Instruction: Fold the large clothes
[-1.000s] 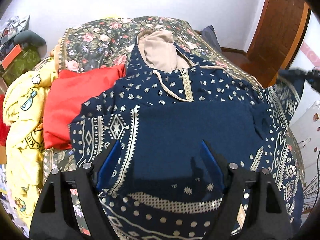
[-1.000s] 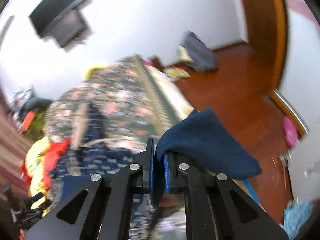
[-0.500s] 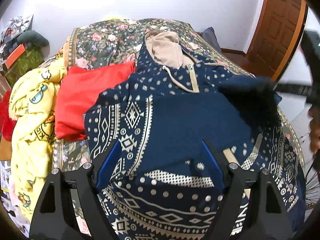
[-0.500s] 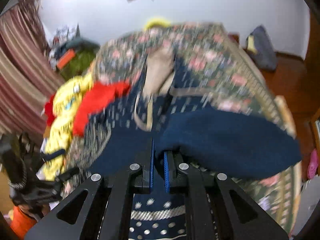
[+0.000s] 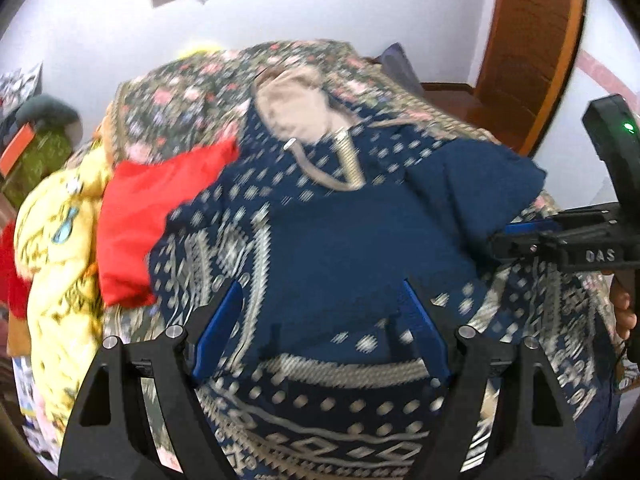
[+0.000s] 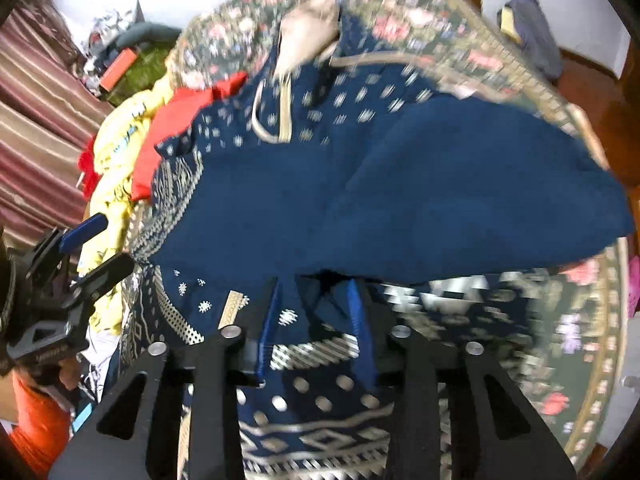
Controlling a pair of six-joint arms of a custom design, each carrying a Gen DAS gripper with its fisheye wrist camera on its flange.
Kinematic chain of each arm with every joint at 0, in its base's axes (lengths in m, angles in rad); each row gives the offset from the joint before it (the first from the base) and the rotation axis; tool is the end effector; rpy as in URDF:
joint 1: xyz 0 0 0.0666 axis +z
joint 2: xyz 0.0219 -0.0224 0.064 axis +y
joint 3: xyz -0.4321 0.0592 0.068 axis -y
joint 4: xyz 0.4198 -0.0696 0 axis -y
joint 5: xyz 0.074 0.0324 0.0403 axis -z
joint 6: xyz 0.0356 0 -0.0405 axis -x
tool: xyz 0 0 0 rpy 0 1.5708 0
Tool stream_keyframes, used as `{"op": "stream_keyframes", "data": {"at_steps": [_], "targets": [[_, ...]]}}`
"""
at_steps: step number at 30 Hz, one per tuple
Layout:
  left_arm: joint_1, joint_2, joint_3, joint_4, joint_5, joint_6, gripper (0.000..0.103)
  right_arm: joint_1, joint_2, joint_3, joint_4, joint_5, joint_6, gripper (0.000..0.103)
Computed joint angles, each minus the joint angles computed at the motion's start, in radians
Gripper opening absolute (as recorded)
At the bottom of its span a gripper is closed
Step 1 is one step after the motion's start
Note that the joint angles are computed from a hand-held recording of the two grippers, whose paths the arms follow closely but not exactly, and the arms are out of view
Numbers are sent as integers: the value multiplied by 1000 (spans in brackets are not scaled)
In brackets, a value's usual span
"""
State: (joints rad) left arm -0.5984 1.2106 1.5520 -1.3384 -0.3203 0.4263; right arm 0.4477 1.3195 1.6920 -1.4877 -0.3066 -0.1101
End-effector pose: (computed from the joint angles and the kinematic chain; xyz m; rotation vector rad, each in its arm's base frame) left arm 0.3260 -0.2092 0.6089 0.0958 2.4915 -0.0096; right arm 0.3729 0.1906 0.6218 -0.5550 2.6748 0.5798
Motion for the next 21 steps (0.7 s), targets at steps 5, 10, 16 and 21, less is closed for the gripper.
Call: {"op": "stream_keyframes", "data": {"at_steps": [5, 10, 16, 21], "targets": [[-52, 102, 134, 15, -5, -76, 80, -88, -85, -23, 64, 138, 28, 41], [-96, 245, 296, 26, 82, -148, 80, -194, -139, -53, 95, 253, 78, 43], [-147, 434, 469, -21, 122, -234, 80, -306, -160, -97, 104, 247, 69, 43], [-167, 564, 573, -63, 164, -272, 71, -370, -167, -140, 92, 192, 43, 43]]}}
